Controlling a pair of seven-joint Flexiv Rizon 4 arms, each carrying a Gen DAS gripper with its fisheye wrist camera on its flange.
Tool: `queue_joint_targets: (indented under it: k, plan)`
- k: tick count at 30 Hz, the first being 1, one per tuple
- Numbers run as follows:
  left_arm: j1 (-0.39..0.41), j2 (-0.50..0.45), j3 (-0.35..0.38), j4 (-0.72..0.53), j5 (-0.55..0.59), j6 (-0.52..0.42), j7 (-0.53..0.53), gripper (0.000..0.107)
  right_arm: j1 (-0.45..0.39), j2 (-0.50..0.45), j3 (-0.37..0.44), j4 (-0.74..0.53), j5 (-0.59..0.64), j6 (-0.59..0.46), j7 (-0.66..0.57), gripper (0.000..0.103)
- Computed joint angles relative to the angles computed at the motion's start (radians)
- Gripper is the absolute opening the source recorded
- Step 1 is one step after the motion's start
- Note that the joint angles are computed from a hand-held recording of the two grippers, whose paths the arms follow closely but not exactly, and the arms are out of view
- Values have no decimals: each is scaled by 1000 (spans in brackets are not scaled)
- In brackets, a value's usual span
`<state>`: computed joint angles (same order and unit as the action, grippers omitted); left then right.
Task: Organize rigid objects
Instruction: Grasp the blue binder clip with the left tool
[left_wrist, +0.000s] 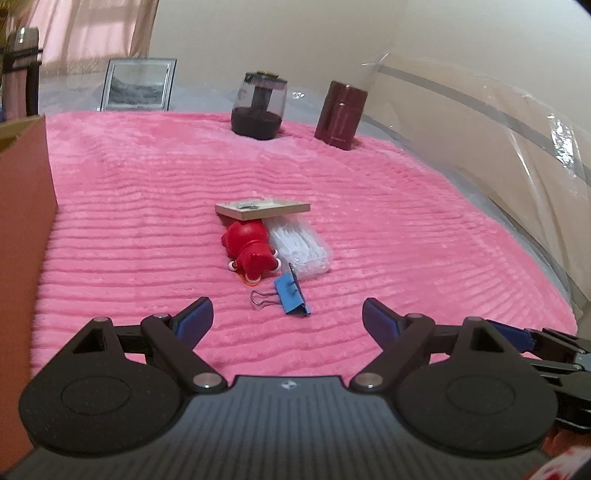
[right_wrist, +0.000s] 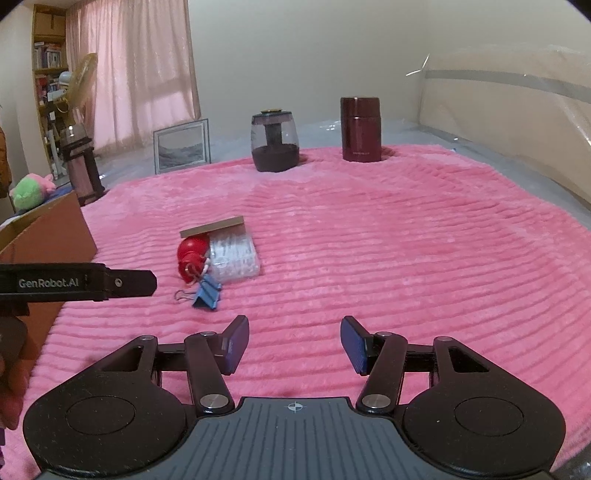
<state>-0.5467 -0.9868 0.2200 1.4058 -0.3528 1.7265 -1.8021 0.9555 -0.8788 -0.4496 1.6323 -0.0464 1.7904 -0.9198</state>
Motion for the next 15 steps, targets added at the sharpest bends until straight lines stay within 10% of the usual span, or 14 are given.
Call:
queue_joint_targets:
  k: [15]
  plan:
    - [117,-171,-114,-242,26,-80,-51,66,-172,-129,131,-222,-115,-68,25,52]
